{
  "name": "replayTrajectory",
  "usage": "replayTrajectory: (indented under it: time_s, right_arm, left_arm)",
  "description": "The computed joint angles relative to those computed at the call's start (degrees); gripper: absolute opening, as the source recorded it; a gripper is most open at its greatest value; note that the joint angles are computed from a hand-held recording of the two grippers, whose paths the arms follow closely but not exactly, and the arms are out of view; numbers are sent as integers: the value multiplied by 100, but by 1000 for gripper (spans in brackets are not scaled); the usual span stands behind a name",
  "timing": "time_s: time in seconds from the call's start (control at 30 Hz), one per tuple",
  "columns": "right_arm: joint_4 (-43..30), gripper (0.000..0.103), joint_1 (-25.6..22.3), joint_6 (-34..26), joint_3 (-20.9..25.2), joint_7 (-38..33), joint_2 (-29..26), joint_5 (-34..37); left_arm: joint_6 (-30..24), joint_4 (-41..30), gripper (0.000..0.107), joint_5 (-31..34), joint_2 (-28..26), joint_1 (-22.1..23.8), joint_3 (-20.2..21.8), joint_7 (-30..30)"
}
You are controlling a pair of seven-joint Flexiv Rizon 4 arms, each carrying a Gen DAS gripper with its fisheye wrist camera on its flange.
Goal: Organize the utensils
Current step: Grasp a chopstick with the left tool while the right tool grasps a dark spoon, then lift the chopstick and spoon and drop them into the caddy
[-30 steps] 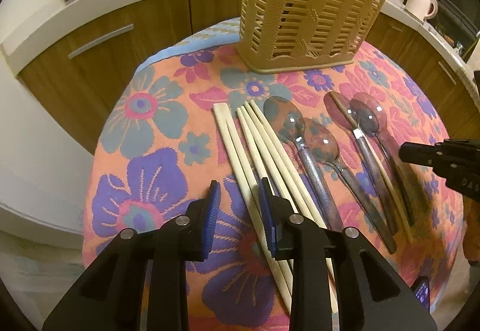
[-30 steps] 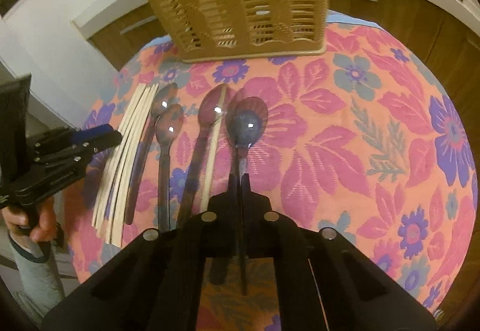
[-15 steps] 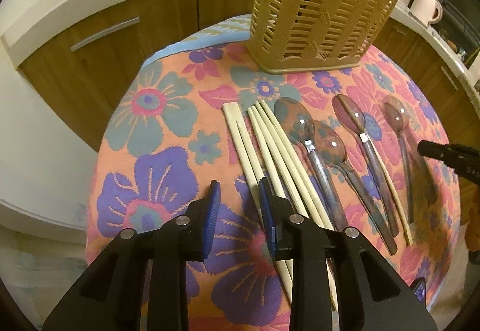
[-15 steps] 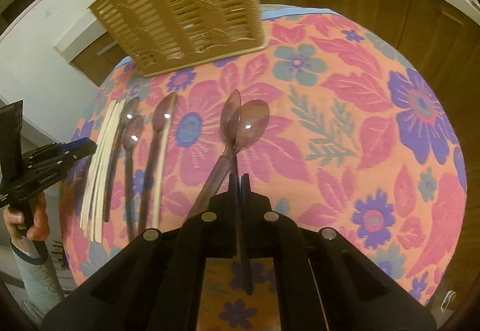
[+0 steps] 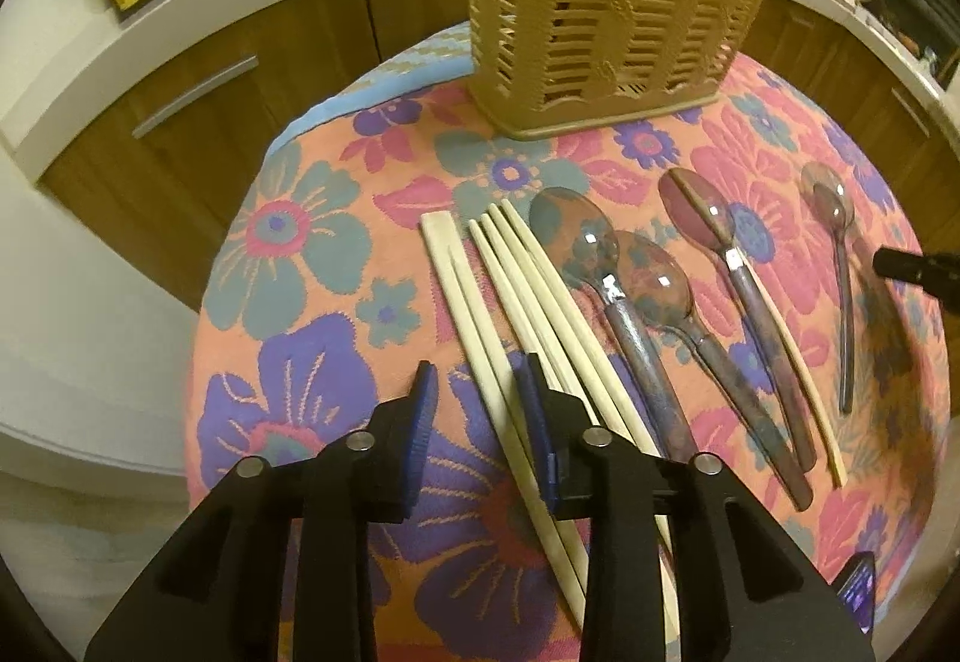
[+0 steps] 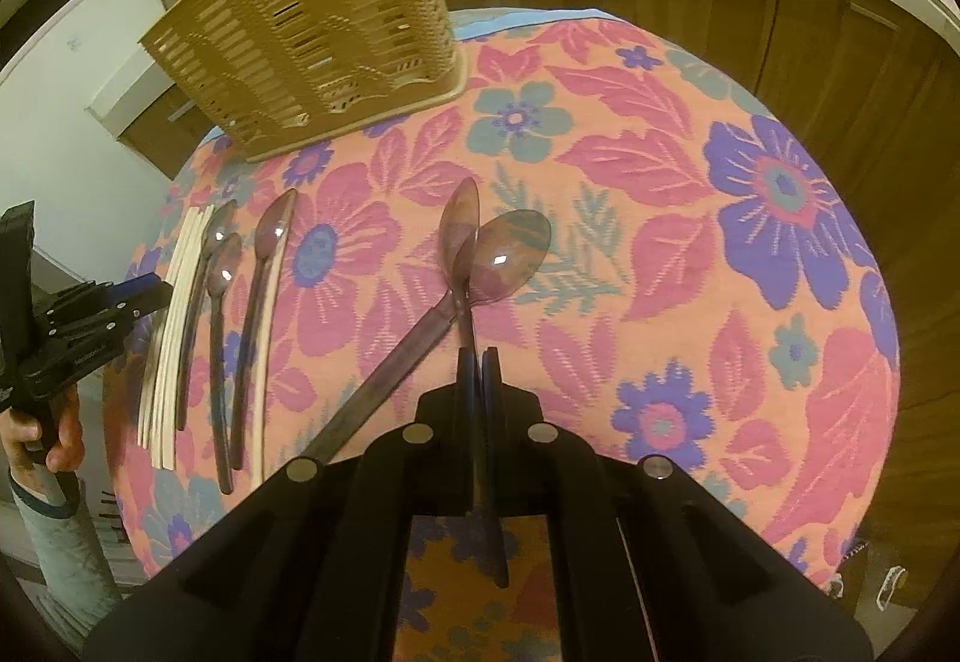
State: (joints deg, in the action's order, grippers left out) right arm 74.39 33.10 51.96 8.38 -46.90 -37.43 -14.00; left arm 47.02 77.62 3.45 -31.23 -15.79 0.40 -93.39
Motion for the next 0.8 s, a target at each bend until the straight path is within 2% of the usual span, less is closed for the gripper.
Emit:
replayTrajectory:
  time_s: [0.13, 0.37, 0.43, 0.53, 0.7, 0.8]
  right_arm:
    - [-57, 2, -35, -175, 44, -135, 12, 17]
    - [-888, 3, -62, -1069, 184, -763, -338, 271]
    - [-1005, 9, -11, -1209, 124, -843, -377, 263]
    - [-954, 25, -5, -1138, 95, -967, -323, 313]
    - [-884, 26, 32, -1253, 26, -959, -272, 248]
    - [-1166, 26, 82, -1748, 12, -1039, -407, 208]
  left_arm:
    - [-19, 15, 27, -74, 9, 40, -43, 63]
    - [-341, -256, 30, 15, -98, -14, -5, 124]
    - [-360, -244, 33, -27, -89, 14, -32, 163]
    - [-323, -174, 35, -169, -67, 94, -104, 278]
    - [-513, -330, 37, -138, -132, 45, -66, 341]
    - [-851, -617, 37, 23, -235, -41, -11, 383]
